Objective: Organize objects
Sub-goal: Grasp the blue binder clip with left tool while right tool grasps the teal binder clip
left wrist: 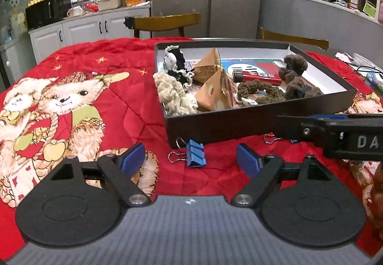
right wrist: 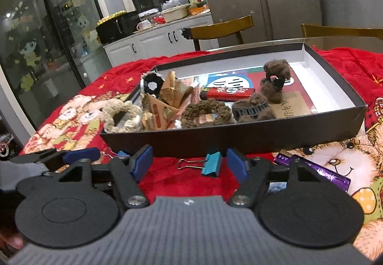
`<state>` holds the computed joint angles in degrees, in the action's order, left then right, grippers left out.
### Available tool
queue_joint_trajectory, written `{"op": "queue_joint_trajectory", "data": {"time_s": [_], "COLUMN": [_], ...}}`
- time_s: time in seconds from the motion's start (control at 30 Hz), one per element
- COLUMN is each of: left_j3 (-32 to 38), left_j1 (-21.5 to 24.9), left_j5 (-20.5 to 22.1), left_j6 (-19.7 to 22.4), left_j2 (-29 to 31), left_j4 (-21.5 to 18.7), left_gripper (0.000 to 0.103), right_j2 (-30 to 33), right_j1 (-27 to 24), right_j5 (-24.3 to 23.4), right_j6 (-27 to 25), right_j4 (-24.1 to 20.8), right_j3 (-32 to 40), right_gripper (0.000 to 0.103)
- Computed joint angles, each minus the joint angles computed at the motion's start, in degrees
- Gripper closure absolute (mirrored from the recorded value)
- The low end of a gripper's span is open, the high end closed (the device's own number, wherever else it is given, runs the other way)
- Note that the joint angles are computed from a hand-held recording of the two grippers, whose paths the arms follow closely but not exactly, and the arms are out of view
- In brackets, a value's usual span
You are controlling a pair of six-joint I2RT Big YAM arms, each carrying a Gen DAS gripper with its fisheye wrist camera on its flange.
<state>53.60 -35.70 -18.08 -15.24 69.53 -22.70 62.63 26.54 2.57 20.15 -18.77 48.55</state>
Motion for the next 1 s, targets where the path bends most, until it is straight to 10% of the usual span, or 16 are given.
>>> {"op": "queue_joint_trajectory", "data": {"time_s": [0.4, 0.8, 1.0], "left_j3": [-0.2, 0.0, -0.2], "left_j1": [-1.2, -1.3, -1.4], "left_j5": [-2.0, -4.6, -6.3], "left_j6": [1.4, -0.8, -2.1], "left_j2": [0.3, 0.4, 0.1], "left_j4": [0.2, -0.3, -0.5], "left_gripper": [0.06, 0.063, 0.063], "right_j2": [1.9, 1.6, 1.3], "right_j1": [1.2, 0.6, 0.3], "right_j5": [2.6, 3.3, 2.3], "right_j6": [-2.8, -3.1, -3.1], "right_j4": [-0.2, -0.5, 0.3], "right_j3": [0.4, 0.3, -0.1], "right_gripper": [0.038, 0.08, 0.084]}}
